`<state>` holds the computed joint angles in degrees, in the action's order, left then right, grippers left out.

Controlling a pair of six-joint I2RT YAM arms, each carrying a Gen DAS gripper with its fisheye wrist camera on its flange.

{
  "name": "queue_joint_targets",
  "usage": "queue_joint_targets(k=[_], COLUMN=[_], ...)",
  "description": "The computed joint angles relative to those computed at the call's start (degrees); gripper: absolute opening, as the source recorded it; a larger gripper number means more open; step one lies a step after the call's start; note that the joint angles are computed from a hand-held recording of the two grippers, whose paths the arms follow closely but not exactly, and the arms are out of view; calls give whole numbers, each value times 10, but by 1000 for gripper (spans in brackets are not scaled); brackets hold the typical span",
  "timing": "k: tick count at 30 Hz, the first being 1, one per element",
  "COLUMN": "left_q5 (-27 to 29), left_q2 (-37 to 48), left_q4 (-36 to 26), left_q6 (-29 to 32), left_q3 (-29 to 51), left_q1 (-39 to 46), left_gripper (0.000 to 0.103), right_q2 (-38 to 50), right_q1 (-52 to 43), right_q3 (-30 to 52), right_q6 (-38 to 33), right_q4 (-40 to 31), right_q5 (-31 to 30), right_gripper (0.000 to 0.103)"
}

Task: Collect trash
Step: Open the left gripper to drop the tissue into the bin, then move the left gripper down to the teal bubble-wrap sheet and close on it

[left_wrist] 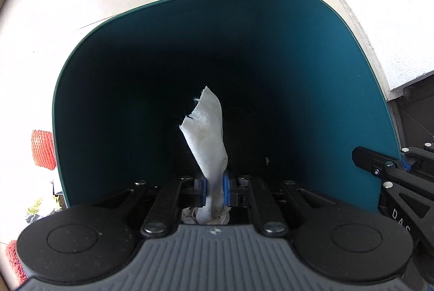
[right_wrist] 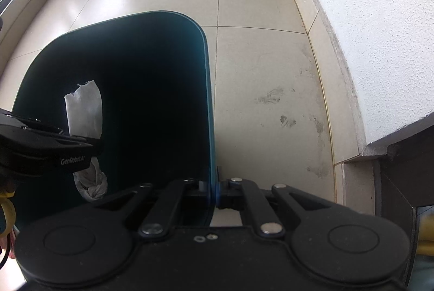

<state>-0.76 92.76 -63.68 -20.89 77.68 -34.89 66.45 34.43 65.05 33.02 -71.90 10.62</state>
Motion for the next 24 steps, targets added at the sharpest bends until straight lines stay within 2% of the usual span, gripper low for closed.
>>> queue_joint_targets(k=[5, 6, 9, 13, 18, 24], left_q5=[8, 13, 29, 30, 38, 84], left_q2=[-40, -52, -98, -149, -215, -304], left_q4=[3, 4, 12, -5, -63, -121], left_q6=[8, 8, 11, 23, 57, 140], left_q3=[-21, -26, -44, -44, -15, -10], left_q1=[8, 10, 20, 32, 67, 209], left_gripper=[30, 37, 70, 71, 71, 79], right_q2=[0, 0, 2, 5, 3, 7], right_q1=[-1, -2, 0, 8, 14, 26], right_q3=[-1, -1, 1, 8, 10, 16], right_q6=[-2, -3, -1, 7, 9, 17], right_q4=[1, 2, 0, -7, -9, -15], right_q5=[-3, -3, -3, 2, 7, 14], right_gripper=[3, 3, 3, 3, 3, 3])
